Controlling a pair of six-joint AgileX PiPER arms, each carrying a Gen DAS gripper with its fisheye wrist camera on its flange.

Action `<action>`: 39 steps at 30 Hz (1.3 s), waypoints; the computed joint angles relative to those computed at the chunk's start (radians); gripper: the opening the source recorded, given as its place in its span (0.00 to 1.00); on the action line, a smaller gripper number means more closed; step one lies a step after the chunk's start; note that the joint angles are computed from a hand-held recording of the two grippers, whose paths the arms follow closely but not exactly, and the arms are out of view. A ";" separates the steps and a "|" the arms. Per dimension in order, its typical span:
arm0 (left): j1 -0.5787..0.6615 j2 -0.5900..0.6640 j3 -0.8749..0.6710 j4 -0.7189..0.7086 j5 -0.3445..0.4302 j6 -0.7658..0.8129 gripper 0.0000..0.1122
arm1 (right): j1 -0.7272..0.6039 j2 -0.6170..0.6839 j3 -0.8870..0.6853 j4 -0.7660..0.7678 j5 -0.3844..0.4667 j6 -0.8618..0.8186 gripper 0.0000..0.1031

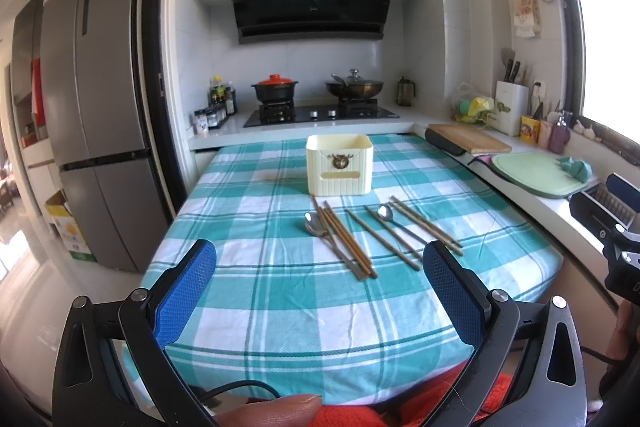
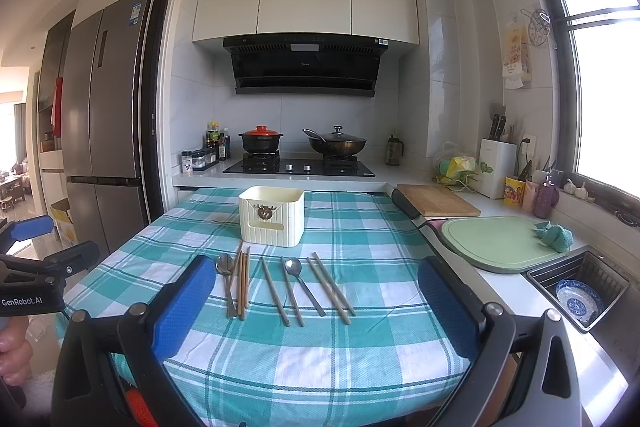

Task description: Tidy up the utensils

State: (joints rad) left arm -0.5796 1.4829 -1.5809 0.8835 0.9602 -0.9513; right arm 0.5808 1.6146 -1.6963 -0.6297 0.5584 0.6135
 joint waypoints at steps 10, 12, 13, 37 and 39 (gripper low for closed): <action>0.007 0.005 -0.001 -0.007 -0.003 0.005 0.92 | -0.012 0.001 0.004 0.004 -0.006 -0.004 1.00; 0.008 0.008 -0.004 -0.008 -0.001 0.002 0.92 | -0.012 -0.001 0.008 0.000 -0.009 0.001 1.00; 0.007 0.011 -0.005 -0.009 0.001 0.001 0.92 | -0.014 -0.003 0.012 -0.005 -0.014 0.005 1.00; 0.209 0.293 -0.286 -0.293 0.021 0.217 0.92 | -0.058 0.122 -0.102 0.117 -0.001 -0.096 1.00; 0.227 0.356 -0.355 -0.310 0.043 0.247 0.92 | -0.064 0.139 -0.116 0.120 0.000 -0.102 1.00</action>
State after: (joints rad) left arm -0.3527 1.8387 -1.9356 0.5734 1.0036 -0.7043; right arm 0.5170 1.7540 -1.8121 -0.5101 0.5589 0.5119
